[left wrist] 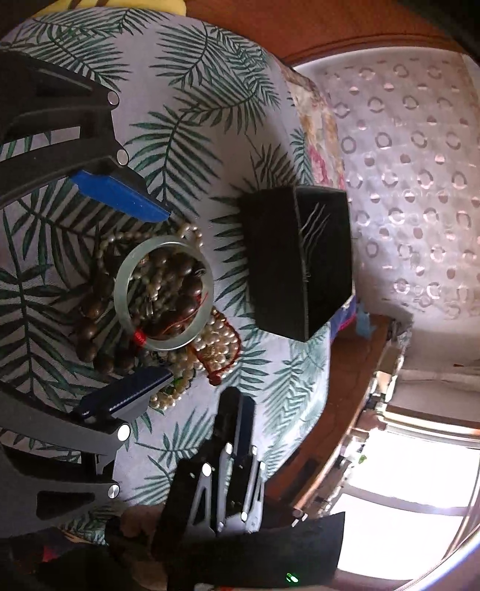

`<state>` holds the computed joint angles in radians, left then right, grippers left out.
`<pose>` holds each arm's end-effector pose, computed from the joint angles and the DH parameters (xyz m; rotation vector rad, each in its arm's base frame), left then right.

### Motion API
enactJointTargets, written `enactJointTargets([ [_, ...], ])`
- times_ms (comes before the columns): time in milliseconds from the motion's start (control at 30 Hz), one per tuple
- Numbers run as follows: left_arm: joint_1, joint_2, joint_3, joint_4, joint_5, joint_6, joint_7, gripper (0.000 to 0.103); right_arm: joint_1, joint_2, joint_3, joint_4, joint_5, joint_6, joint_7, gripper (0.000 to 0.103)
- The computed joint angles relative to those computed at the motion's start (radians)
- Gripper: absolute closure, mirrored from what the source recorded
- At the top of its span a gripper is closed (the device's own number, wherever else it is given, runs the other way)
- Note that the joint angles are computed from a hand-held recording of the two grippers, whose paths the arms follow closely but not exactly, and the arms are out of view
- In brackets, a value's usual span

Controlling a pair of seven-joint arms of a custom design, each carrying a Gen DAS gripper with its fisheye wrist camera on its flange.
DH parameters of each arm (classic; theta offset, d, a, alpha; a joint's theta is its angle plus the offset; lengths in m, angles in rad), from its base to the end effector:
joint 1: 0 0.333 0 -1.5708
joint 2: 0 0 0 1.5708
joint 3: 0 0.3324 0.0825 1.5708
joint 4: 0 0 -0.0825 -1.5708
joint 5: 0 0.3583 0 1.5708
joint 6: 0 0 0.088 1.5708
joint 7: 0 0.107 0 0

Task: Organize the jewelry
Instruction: 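Grasp the jade bangle with the left gripper while the right gripper grasps the red-bead bracelet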

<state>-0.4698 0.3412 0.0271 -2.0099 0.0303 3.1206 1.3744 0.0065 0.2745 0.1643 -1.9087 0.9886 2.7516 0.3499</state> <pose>0.5758 -0.2777 0.4096 -1.5760 2.0965 -0.9362 0.6288 0.0654 0.4349 -2.0549 1.1601 -0.3903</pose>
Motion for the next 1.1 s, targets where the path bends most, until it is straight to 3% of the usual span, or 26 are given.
enactJointTargets([
  [133,0.026,0.017,-0.033,0.033,-0.003,-0.062,0.013,0.025,-0.001,0.006,-0.011,0.007,-0.033,-0.021,0.043,0.078],
  [200,0.001,0.026,-0.008,0.05,0.032,-0.092,-0.006,0.025,-0.003,0.007,-0.014,0.009,-0.052,-0.033,0.066,0.078],
  [467,0.016,0.049,-0.022,0.106,0.097,-0.158,-0.058,0.026,-0.007,0.0,-0.021,0.009,-0.112,-0.072,0.106,0.078],
  [567,-0.008,0.059,0.007,0.13,0.15,-0.176,-0.105,0.035,-0.004,0.0,-0.024,0.01,-0.142,-0.085,0.122,0.078],
  [633,0.017,0.061,-0.021,0.142,0.15,-0.196,-0.095,0.035,-0.003,-0.004,-0.024,0.009,-0.159,-0.095,0.129,0.078],
  [1100,0.077,0.013,-0.067,0.105,0.147,-0.172,-0.087,0.036,0.006,0.011,-0.027,0.066,-0.202,-0.162,0.161,0.078],
])
